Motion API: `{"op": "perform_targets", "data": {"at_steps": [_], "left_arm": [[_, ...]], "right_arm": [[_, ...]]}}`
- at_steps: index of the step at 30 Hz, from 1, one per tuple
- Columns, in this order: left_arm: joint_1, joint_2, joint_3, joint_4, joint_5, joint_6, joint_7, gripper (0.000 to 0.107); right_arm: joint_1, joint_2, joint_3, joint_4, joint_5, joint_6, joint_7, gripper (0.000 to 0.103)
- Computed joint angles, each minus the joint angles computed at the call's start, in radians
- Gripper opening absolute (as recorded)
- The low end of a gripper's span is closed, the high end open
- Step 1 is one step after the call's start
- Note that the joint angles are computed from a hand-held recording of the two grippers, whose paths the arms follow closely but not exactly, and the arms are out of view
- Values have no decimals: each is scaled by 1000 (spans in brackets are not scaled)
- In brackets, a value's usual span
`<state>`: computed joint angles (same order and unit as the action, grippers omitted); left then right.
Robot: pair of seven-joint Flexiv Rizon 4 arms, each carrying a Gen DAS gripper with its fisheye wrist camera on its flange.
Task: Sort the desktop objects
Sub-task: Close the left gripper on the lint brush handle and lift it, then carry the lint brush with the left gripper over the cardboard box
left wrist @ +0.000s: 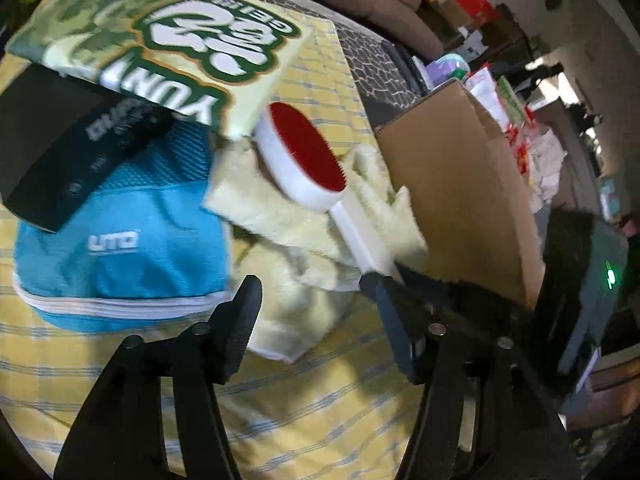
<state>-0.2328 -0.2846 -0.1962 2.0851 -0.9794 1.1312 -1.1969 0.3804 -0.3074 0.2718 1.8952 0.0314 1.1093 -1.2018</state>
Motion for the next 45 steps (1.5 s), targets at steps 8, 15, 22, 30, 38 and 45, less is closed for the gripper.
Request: {"op": "perform_targets", "data": {"at_steps": [8, 15, 22, 30, 38, 45], "left_arm": [[-8, -74, -42, -56, -107, 13, -33, 48], [-26, -103, -56, -58, -191, 33, -33, 48], [-46, -105, -69, -40, -379, 94, 2, 42], [-94, -74, -54, -44, -509, 138, 111, 28], [-138, -28, -20, -60, -517, 118, 125, 26], [-145, 28, -13, -76, -355, 125, 61, 27]], "right_arm": [[-13, 52, 32, 31, 72, -11, -58, 26], [-12, 99, 58, 59, 170, -21, -144, 29], [16, 136, 46, 76, 180, -34, -178, 29], [29, 152, 38, 93, 184, -32, -174, 28], [36, 156, 34, 73, 210, -56, -166, 35], [27, 207, 28, 85, 219, -45, -151, 47]]}}
